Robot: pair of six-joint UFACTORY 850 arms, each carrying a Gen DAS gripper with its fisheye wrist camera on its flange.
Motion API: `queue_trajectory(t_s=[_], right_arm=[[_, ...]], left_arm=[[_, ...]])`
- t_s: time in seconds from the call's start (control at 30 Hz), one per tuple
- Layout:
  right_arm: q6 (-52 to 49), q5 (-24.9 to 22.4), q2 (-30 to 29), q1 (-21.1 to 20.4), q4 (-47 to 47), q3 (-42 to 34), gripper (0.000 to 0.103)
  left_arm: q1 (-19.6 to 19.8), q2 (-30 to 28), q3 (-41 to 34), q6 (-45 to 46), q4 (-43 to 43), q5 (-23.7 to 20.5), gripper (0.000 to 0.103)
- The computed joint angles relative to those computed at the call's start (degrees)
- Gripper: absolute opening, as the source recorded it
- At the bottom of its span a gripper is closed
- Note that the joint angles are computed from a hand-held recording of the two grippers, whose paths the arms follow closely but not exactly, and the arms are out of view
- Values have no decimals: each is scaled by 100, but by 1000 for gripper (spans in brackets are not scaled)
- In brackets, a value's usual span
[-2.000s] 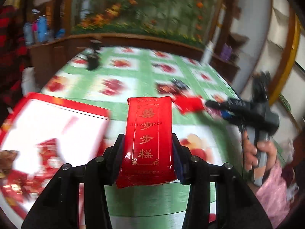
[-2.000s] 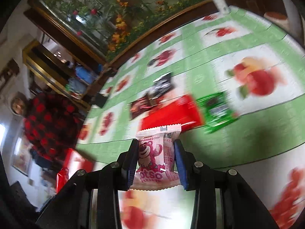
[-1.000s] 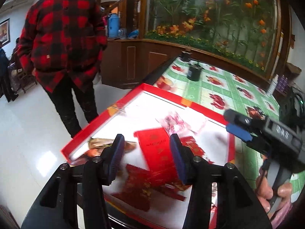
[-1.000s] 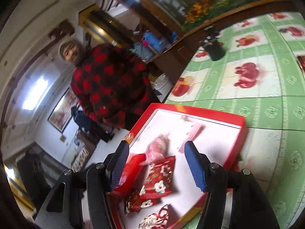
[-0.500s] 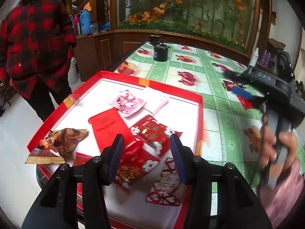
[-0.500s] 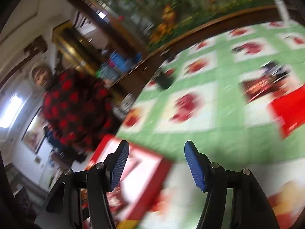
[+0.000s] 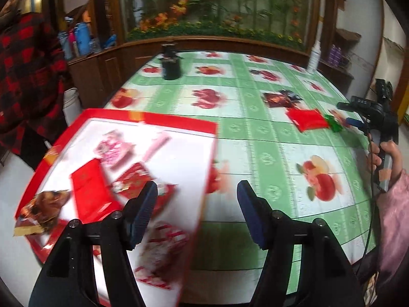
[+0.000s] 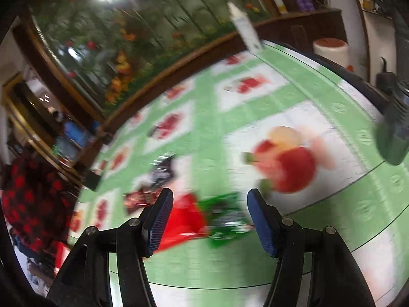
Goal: Organize snacks
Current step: 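Move both tools back over the remaining snacks on the table, then grasp red packet with left tool while right tool grasps green packet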
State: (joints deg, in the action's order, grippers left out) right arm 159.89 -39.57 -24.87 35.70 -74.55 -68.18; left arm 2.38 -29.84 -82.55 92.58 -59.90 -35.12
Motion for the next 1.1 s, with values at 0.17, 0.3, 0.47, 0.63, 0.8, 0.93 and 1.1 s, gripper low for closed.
queue_trajectory(t_s=[0.17,0.3,0.47,0.63,0.8,0.93,1.1], right_arm=[[-898,380,-14,-92,618,-34,62],[-2234,374,-270,-110,1497,-431,60],[-3569,-363,-691,-78,2445,-1050,46],[-3819,-850,-838,-74,2825,-1274,32],[-1694,142,-169,-177,1914,-261,27],[-520,477,93,-203,1281,169,25],[-434,498,102,-222,1297,171,25]], left_arm=[[-332,63,46,190,26,7,64],[-707,1,-39,622,-307,-9,64],[-1185,-227,-300,833,-244,113,64],[-1593,-461,-607,668,75,263,64],[-1894,-620,-806,1016,313,32,64],[-2096,-748,-931,1455,724,74,66],[-2244,-1083,-1396,1110,1479,-80,68]])
